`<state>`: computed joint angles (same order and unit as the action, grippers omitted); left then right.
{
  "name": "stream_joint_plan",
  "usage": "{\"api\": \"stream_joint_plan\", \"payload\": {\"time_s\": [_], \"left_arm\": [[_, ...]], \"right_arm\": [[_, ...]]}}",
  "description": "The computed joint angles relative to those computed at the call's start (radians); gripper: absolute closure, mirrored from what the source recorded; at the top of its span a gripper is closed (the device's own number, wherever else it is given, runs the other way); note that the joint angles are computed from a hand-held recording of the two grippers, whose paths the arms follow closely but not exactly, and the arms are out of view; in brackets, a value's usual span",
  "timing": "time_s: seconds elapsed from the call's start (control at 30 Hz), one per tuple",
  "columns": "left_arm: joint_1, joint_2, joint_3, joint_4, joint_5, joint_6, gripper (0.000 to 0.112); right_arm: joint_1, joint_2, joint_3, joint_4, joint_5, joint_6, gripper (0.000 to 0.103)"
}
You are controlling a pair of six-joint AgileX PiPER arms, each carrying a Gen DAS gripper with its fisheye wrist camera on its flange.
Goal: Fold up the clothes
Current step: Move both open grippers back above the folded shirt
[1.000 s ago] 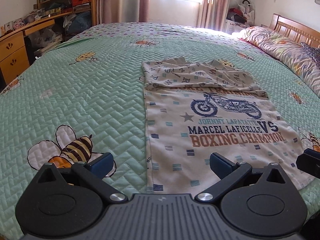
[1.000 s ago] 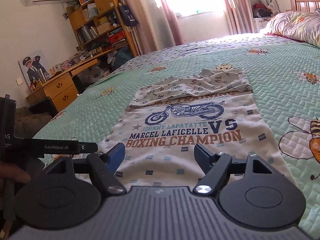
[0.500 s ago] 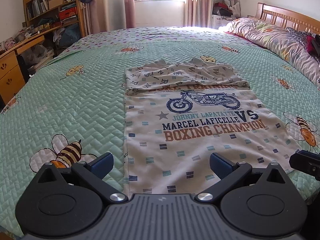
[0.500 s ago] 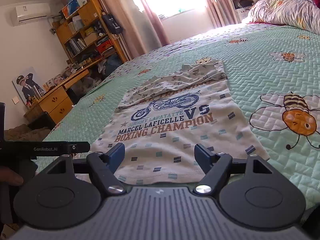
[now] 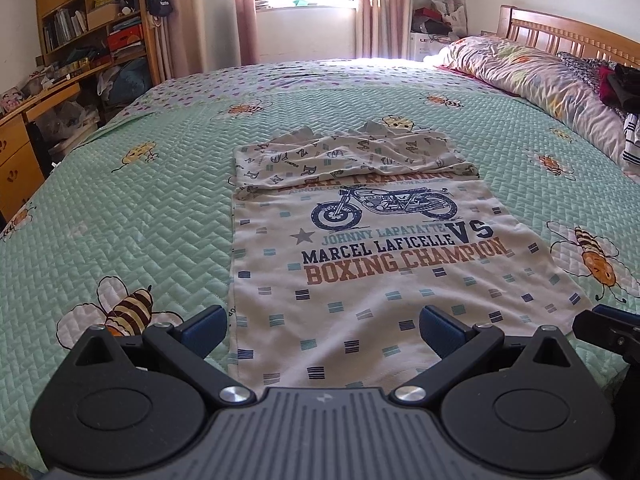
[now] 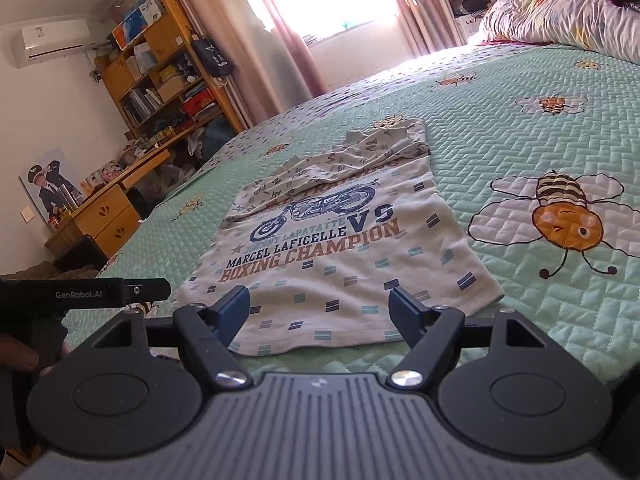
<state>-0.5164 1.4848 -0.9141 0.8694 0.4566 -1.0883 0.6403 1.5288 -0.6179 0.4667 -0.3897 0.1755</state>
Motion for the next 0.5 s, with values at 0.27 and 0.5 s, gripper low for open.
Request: {"api": "stream_joint_plan", "payload": {"time_s": [0.27, 0.5], "left_arm": [[0.011, 0.017, 0.009, -0.018, -0.009, 0.015, 0.01], [0.046, 0.078, 0.003, -0.056, -0.05, 0.04, 0.01]], "right_arm": [[-0.014, 0.013, 0.016, -0.037, -0.021, 0.063, 0.026], [-0.037, 0.054, 0.008, -0.102, -0.007, 0.109, 0.026]]}}
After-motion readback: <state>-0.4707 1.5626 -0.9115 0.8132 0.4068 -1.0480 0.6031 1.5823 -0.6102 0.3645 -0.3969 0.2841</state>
